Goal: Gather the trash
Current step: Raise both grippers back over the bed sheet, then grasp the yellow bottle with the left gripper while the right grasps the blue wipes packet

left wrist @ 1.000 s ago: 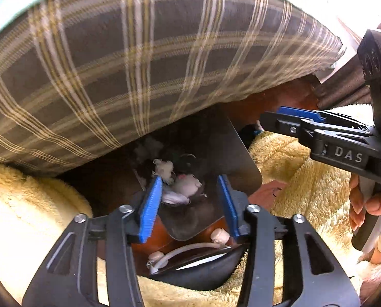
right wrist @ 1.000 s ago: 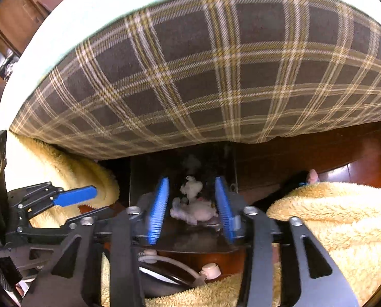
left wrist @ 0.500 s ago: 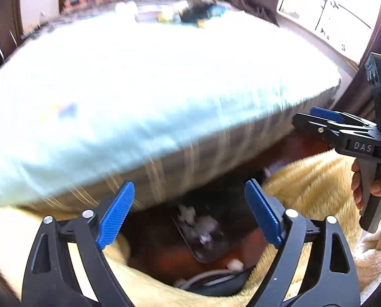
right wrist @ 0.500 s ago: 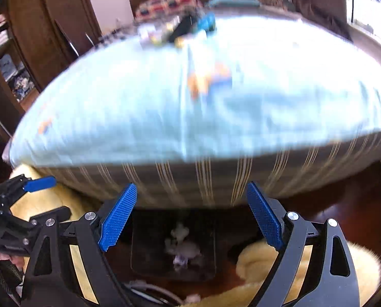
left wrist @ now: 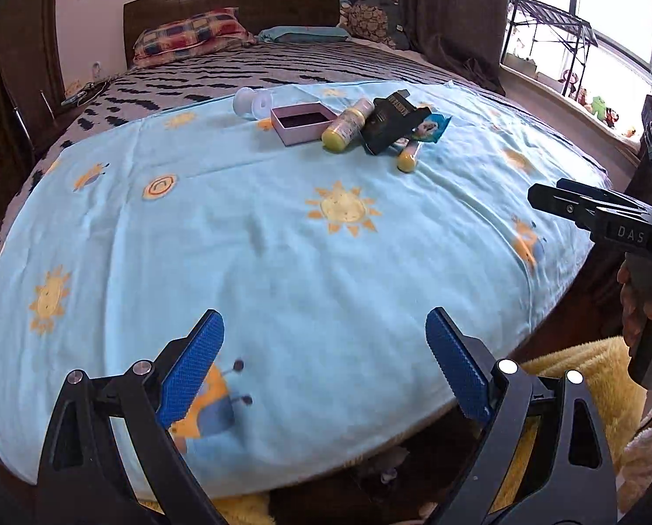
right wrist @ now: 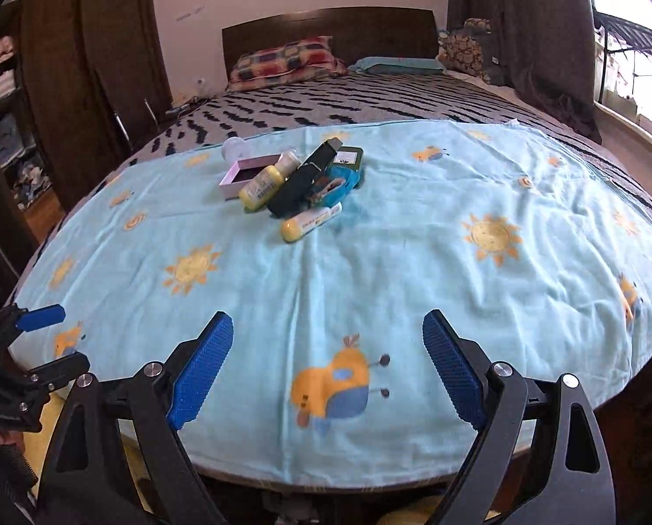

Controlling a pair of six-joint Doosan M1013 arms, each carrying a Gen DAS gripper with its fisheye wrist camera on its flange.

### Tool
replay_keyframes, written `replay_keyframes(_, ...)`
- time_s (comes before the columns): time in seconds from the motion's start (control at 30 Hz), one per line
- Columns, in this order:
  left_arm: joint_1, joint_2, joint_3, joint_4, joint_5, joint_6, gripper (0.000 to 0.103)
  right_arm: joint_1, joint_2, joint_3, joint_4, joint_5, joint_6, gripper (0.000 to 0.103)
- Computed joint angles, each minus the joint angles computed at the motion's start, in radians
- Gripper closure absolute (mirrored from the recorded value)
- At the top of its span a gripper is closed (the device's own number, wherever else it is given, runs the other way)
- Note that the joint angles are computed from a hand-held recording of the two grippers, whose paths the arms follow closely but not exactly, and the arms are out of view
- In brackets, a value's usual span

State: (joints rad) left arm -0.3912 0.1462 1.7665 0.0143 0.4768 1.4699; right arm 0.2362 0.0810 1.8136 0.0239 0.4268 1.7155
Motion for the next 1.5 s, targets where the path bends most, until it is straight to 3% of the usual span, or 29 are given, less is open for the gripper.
replay_keyframes(0.17, 0.007, 0.064, -0.075, -0.013, 0.024, 0.019, 0.015, -0.025, 0.057, -0.047, 0.089, -0.014, -0.063, 0.016)
replay_keyframes(0.37, 0.002, 0.131, -0.170, 0.025, 0.039, 0.026, 0.016, -0.051, 0.129, -0.123, 0.212, 0.012, -0.162, 0.037)
replay_keyframes(0.5, 0.010, 0.172, -0.227, -0.001, 0.047, 0.050, 0.022, -0.059, 0.164, -0.160, 0.256, 0.023, -0.201, 0.054)
replay_keyframes(0.7, 0.015, 0.231, -0.302, -0.039, 0.075, 0.089, 0.032, -0.071, 0.209, -0.209, 0.288, 0.044, -0.210, 0.060)
replay_keyframes(0.93, 0.017, 0.302, -0.391, -0.074, 0.115, 0.141, 0.034, -0.082, 0.249, -0.248, 0.377, 0.096, -0.284, 0.060)
replay_keyframes(1.17, 0.025, 0.372, -0.482, -0.132, 0.176, 0.206, 0.056, -0.086, 0.265, -0.265, 0.421, 0.108, -0.332, 0.060)
replay_keyframes(1.3, 0.026, 0.398, -0.519, -0.151, 0.204, 0.228, 0.058, -0.087, 0.274, -0.274, 0.431, 0.118, -0.339, 0.060)
replay_keyframes(1.4, 0.025, 0.410, -0.537, -0.160, 0.221, 0.237, 0.072, -0.085, 0.274, -0.273, 0.453, 0.115, -0.368, 0.075)
replay_keyframes(1.5, 0.021, 0.400, -0.526, -0.145, 0.210, 0.232, 0.074, -0.081, 0.261, -0.264, 0.462, 0.100, -0.401, 0.086)
